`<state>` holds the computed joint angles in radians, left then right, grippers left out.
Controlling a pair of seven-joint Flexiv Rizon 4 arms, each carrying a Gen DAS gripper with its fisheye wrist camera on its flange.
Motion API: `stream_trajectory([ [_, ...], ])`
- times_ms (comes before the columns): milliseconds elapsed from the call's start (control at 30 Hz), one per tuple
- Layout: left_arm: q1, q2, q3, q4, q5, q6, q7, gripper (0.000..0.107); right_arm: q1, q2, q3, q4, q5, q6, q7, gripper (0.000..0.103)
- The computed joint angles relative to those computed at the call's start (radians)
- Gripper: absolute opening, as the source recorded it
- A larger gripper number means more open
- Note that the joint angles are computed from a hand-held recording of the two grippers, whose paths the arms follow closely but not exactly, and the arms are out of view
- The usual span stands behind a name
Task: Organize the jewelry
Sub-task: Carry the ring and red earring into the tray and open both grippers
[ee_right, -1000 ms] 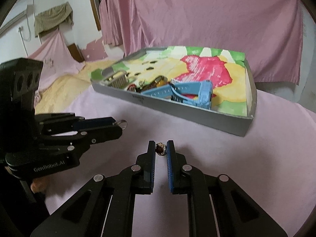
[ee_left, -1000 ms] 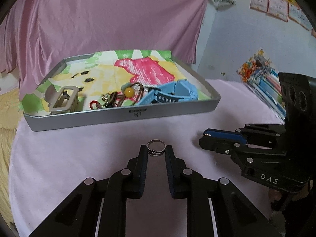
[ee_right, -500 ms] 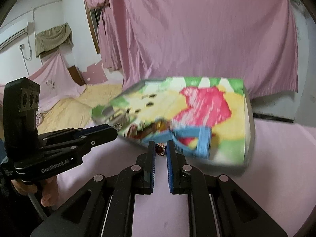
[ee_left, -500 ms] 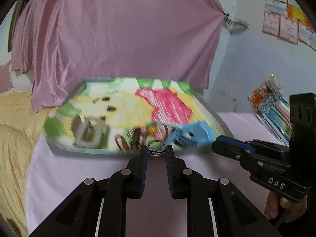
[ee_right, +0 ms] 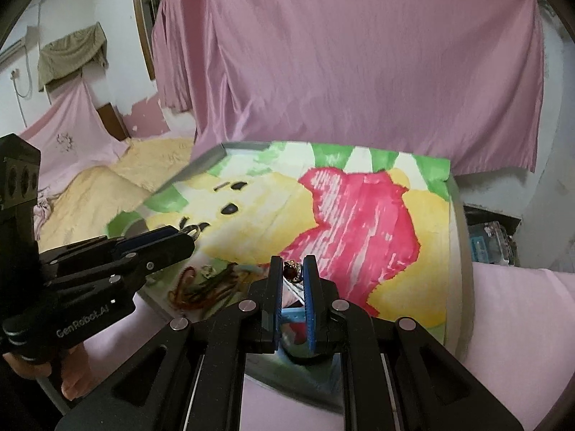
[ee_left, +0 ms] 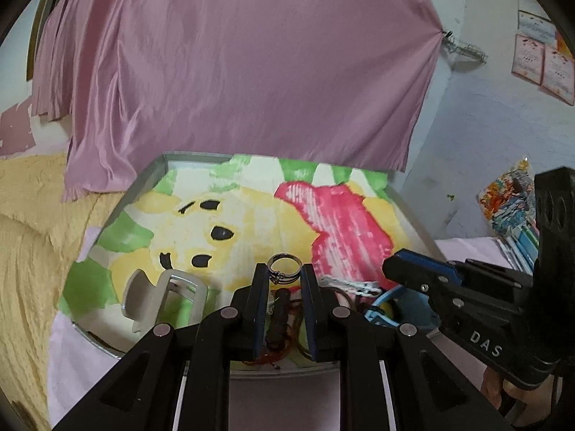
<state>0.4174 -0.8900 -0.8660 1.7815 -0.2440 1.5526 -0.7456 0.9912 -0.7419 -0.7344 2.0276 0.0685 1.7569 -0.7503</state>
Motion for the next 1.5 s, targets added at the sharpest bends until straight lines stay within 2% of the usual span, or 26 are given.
stream_trajectory([
  [267,-0.081,0.023,0.105,-0.03,-0.048,-0.056,0.008,0.017,-0.07,-0.002,0.079,-0.03,-0.046,-0.032,0.007,0.01],
  [567,-0.154,0.048,0.191,-0.047,-0.12,-0.091,0.036,0.017,-0.065,-0.007,0.066,-0.029,-0.073,-0.039,0.019,0.01],
  [900,-0.192,0.06,0.234,-0.055,-0.177,-0.089,0.049,0.017,-0.055,-0.005,0.057,-0.021,-0.075,-0.03,0.029,0.01],
  [1167,-0.144,0.051,0.168,-0.029,-0.174,-0.032,0.059,0.017,0.037,-0.032,-0.037,0.012,-0.014,0.003,0.032,0.012],
  [1500,-0.048,0.025,0.062,0.015,-0.056,0.057,-0.002,0.017,0.149,-0.07,-0.13,0.059,0.132,0.083,0.017,0.014],
])
